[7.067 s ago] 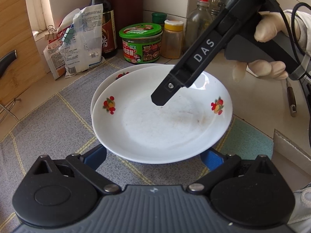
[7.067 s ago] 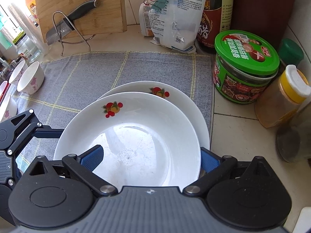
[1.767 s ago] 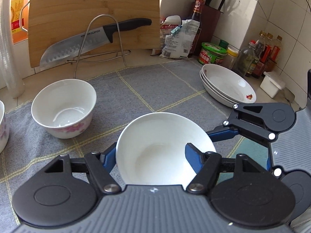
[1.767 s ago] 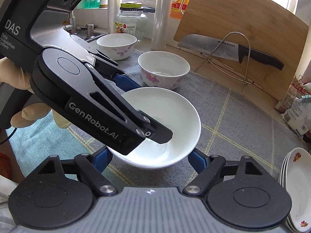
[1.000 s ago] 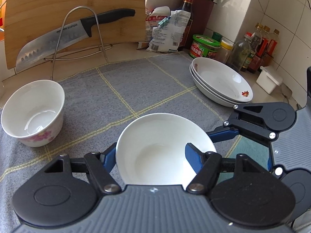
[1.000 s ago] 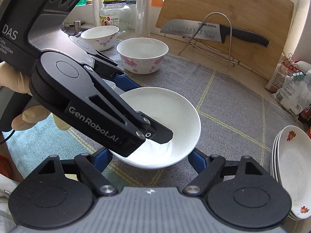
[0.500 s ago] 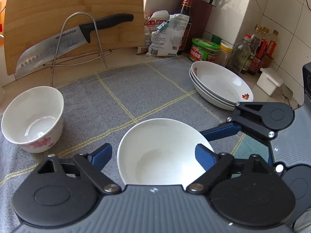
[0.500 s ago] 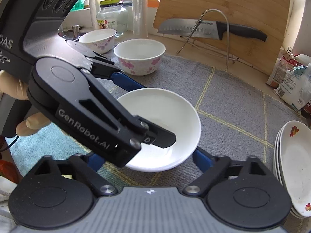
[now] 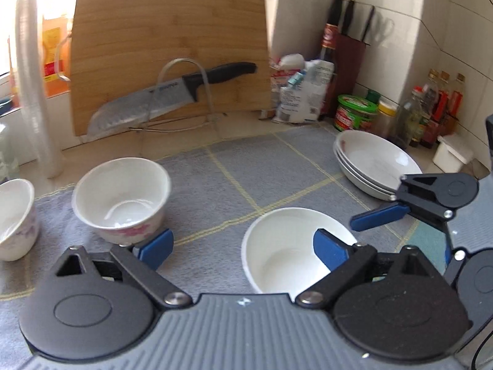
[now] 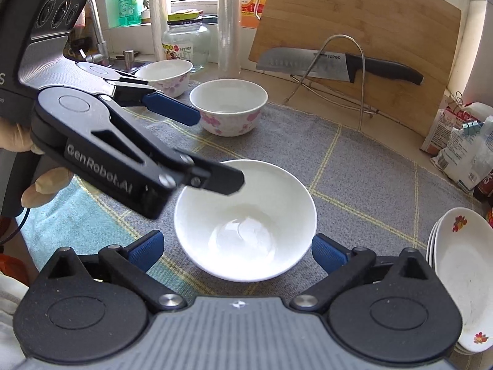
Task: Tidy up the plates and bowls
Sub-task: 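Move the right tool to the set-down bowl and grasp its rim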
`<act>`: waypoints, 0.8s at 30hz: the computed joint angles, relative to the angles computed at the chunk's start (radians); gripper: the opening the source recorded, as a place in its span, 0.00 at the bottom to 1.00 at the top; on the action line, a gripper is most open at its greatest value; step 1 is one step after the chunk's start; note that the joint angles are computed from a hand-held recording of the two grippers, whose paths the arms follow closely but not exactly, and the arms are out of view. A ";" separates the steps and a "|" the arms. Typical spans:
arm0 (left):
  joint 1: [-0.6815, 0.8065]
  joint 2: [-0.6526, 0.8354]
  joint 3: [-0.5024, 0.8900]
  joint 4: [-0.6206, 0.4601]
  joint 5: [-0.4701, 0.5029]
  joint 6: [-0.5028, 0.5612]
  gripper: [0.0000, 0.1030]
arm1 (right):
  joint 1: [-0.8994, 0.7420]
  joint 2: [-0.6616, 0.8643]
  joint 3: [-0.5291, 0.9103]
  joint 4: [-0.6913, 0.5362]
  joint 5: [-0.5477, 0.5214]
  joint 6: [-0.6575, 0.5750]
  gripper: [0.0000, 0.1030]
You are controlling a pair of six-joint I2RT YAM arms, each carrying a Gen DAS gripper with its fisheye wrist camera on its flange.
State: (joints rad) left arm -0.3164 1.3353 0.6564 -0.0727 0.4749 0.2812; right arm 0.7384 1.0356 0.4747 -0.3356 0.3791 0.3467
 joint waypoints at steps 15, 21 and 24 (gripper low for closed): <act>0.108 0.089 -0.050 0.202 -0.169 0.037 0.94 | -0.157 0.091 0.130 0.010 -0.075 -0.117 1.00; 0.105 0.186 -0.034 0.309 -0.222 0.044 0.94 | -0.254 0.233 0.244 0.055 -0.189 -0.168 1.00; 0.102 0.228 -0.018 0.340 -0.228 0.036 0.94 | -0.287 0.308 0.304 0.071 -0.236 -0.190 1.00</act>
